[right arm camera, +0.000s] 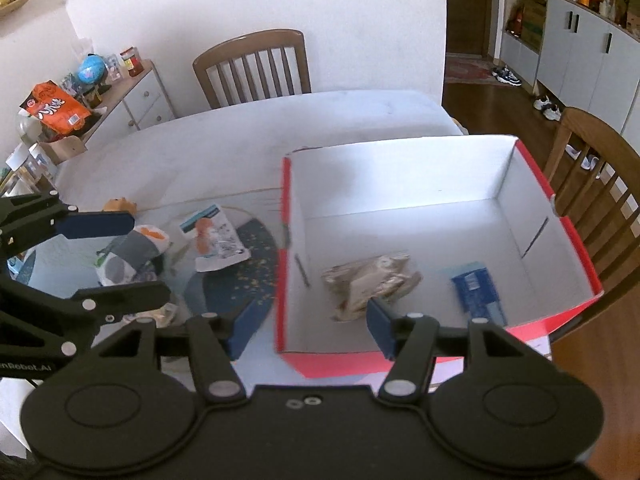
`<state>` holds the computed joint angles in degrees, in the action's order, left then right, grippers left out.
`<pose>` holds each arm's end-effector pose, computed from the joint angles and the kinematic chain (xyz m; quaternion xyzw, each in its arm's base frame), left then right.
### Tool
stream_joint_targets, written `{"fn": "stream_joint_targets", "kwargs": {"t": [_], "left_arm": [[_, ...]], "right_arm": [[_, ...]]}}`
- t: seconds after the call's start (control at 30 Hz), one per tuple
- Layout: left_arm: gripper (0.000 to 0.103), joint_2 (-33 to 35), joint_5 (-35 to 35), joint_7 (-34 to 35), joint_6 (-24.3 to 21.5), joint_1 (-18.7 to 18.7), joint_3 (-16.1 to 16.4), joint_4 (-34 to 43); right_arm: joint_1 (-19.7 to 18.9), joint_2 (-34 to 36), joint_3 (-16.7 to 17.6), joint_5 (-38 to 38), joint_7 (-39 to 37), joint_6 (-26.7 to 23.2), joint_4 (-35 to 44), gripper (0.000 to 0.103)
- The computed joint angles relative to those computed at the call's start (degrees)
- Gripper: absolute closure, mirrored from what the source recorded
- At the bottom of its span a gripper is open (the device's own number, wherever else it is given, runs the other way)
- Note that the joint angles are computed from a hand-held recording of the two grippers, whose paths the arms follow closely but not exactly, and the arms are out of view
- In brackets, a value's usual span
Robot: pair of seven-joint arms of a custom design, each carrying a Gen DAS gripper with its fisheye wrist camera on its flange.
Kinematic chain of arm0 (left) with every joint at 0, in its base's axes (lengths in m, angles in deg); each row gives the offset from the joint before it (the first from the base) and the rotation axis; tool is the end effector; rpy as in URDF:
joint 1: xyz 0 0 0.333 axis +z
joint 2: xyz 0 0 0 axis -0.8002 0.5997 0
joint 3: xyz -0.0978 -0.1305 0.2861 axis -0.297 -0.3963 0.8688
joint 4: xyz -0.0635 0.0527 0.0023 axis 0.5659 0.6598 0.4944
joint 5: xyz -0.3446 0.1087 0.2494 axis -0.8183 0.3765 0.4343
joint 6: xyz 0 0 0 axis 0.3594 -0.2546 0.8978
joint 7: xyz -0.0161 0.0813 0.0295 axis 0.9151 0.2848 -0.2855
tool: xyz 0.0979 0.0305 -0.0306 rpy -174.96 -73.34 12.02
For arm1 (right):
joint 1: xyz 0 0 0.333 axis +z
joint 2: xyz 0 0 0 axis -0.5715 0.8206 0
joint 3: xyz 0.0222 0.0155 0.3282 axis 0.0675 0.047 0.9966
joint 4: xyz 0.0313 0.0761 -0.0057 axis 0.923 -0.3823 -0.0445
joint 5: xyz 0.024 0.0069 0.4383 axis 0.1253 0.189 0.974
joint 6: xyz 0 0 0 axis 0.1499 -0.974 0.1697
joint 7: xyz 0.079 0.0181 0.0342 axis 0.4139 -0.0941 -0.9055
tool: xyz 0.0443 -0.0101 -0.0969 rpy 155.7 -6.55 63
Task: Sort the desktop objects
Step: 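Lift both tools out of the shoebox and move back over the table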
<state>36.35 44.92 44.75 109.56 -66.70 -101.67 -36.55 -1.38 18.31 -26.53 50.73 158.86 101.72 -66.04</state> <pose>0.6178 -0.3177 0.6046 -0.3686 0.8409 -0.3593 0.1669 0.6105 0.4802 0.5919 -0.7991 0.5139 -0.1359 0.2811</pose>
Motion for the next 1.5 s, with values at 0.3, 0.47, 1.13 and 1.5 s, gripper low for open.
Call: {"fn": "stream_joint_targets", "kwargs": {"t": [0.3,0.47,1.13,1.5], "left_arm": [[0.024,-4.69,-6.56,4.85,2.5,1.61,1.35,-6.35],[0.024,-5.96,-10.4,7.61,2.2,2.2,2.46,-8.05],[0.008,-9.41,-16.69,12.47,3.06,5.09,6.13,-15.74],[0.0,-8.01,-16.6,10.61,3.6,6.38,6.6,-16.41]], "right_arm": [[3.01,-0.01,-0.01,-3.15,4.3,1.74,-1.03,0.039],[4.33,0.29,0.17,-4.34,6.13,3.02,-1.35,0.038],[8.73,3.9,0.35,-6.89,8.81,4.55,-0.39,0.029],[9.81,5.76,0.58,-6.31,6.59,6.28,-0.09,0.018]]}}
